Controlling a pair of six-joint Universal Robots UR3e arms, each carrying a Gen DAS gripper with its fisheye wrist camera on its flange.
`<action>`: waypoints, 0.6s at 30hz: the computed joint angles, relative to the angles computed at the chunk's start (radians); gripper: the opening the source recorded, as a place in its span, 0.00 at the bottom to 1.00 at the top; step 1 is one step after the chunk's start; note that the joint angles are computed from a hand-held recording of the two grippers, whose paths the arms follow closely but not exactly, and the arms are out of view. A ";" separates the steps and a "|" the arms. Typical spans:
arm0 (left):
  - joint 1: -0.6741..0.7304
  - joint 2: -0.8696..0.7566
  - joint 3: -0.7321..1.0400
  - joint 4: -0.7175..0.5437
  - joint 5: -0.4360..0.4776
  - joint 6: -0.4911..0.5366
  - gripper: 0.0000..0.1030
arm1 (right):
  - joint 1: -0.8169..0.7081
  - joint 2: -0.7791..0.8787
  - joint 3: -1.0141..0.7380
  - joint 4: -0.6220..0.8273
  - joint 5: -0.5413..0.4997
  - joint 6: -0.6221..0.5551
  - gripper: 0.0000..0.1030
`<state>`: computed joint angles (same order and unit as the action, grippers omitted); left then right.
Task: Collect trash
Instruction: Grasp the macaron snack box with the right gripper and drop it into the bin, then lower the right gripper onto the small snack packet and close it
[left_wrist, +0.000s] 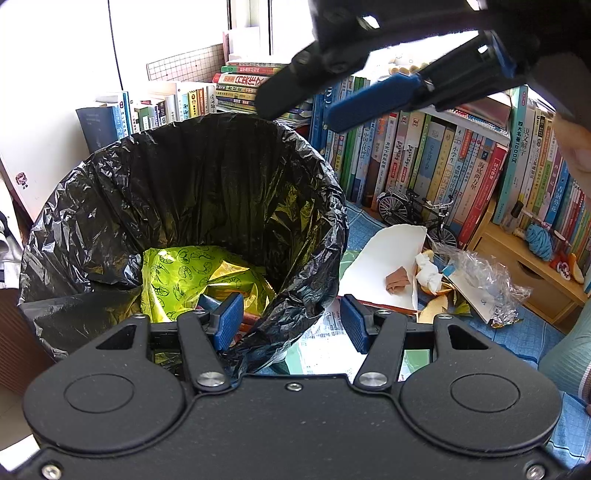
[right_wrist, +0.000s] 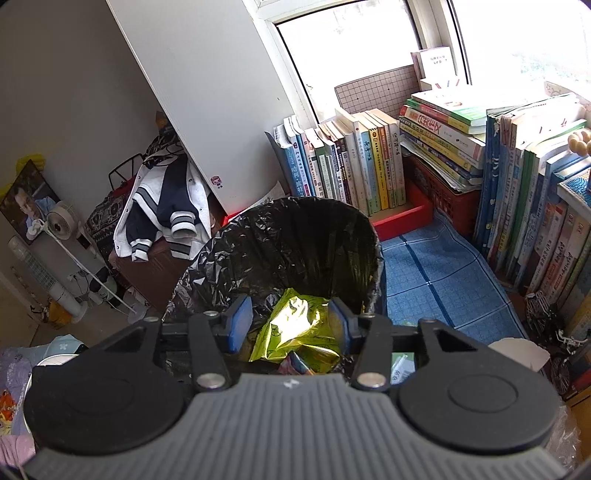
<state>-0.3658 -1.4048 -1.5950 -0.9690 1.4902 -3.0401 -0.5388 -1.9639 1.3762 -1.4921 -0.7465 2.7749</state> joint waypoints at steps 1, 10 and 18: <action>0.000 0.000 0.000 0.000 0.000 0.000 0.54 | -0.010 -0.007 0.005 0.007 0.000 -0.007 0.60; 0.000 -0.005 0.003 0.002 0.003 0.001 0.54 | -0.135 -0.091 0.101 -0.018 -0.024 -0.034 0.70; -0.008 -0.012 0.005 0.007 0.013 -0.001 0.54 | -0.188 -0.106 0.274 -0.160 -0.169 0.024 0.72</action>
